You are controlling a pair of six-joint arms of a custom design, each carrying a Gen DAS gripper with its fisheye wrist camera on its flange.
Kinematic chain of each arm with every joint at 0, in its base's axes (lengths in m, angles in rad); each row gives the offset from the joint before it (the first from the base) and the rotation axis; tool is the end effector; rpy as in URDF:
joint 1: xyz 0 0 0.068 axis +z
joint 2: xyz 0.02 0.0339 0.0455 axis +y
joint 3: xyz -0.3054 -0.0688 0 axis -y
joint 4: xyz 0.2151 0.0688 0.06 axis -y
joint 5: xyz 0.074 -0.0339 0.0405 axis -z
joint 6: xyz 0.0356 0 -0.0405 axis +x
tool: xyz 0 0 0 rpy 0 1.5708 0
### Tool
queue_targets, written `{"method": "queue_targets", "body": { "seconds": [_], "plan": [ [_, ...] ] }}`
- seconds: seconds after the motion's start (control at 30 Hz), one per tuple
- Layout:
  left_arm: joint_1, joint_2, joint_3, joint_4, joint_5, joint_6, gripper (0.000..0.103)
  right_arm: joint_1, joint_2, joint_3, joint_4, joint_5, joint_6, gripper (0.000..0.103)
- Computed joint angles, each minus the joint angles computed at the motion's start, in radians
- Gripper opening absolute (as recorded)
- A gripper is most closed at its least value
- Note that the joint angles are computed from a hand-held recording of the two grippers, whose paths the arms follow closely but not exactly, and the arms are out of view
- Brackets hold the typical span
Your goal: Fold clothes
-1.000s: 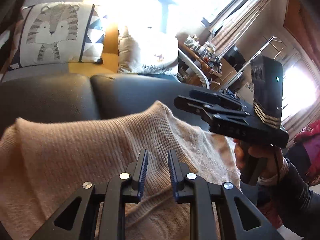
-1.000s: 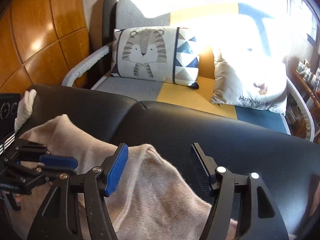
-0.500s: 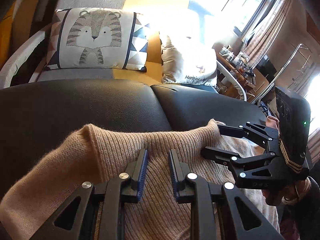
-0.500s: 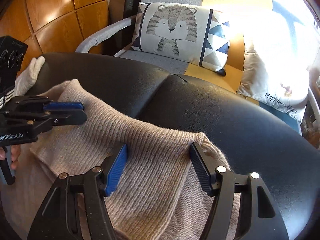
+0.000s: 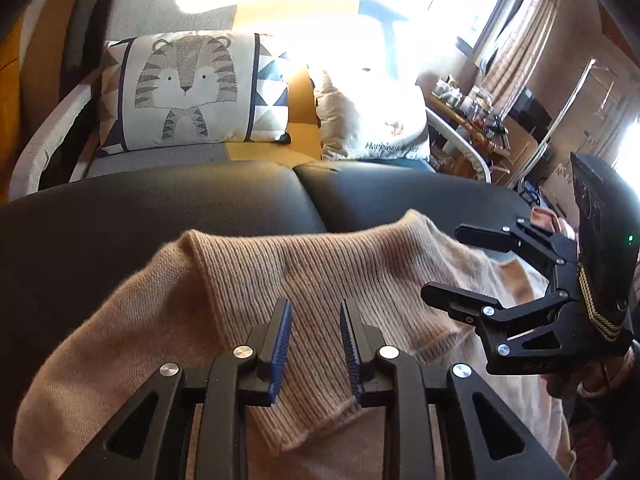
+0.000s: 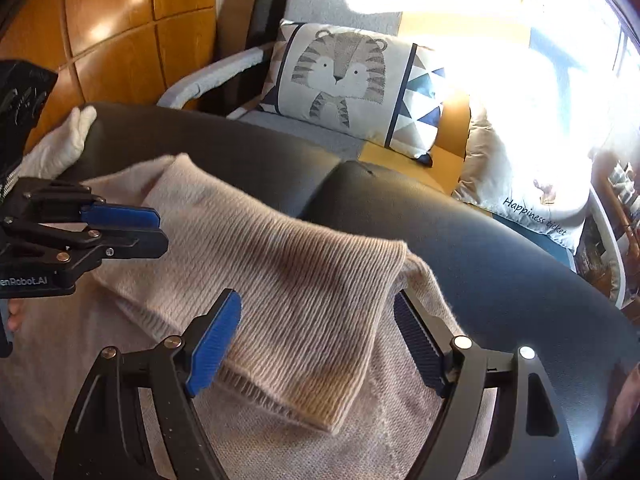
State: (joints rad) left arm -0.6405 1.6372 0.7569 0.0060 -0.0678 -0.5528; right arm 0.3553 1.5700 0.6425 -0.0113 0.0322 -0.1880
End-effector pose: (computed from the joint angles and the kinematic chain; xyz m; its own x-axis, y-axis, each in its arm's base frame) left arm 0.2370 -0.1736 0.2066 -0.8182 -0.0435 -0.5733 0.1548 0.9436 -0.2926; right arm 0.2456 0.0899 0.1944 -0.6815 -0.4521 -0.5755 -0.4654 0.8746 -0.1359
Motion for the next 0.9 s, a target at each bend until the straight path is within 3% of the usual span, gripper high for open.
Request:
{"method": "queue_targets", "body": {
  "seconds": [0.1,0.13,0.27,0.37,0.47,0.6,0.73,0.83,0.9],
  "plan": [
    [-0.039,0.028,-0.014,-0.01,-0.026,0.007,0.025,0.028,0.044,-0.032,0.031,0.072,0.005,0.082],
    [-0.037,0.022,-0.039,0.025,-0.025,0.019,0.025,0.012,0.042,-0.051,0.059,0.05,0.018,0.082],
    [-0.027,0.004,-0.138,0.168,-0.012,0.063,0.025,-0.039,0.076,-0.095,0.158,0.028,0.038,0.1],
    [0.032,-0.017,-0.189,0.244,0.085,0.009,0.025,-0.072,0.082,-0.084,0.142,-0.013,0.069,0.103],
    [0.035,-0.033,-0.138,0.165,0.051,0.0,0.025,-0.062,0.031,-0.062,0.083,-0.015,0.067,0.103],
    [0.045,-0.029,-0.061,0.07,-0.016,0.012,0.025,-0.028,-0.04,-0.02,0.031,-0.103,0.08,0.103],
    [0.095,0.018,0.004,-0.024,-0.068,0.006,0.025,-0.024,0.039,0.043,0.002,-0.227,0.09,0.103],
    [0.139,0.036,-0.023,0.004,-0.054,0.01,0.027,-0.028,0.111,0.052,0.021,-0.278,0.104,0.103],
    [0.138,0.029,-0.064,0.065,-0.058,0.023,0.027,-0.015,0.124,0.034,0.048,-0.253,0.099,0.103]
  ]
}}
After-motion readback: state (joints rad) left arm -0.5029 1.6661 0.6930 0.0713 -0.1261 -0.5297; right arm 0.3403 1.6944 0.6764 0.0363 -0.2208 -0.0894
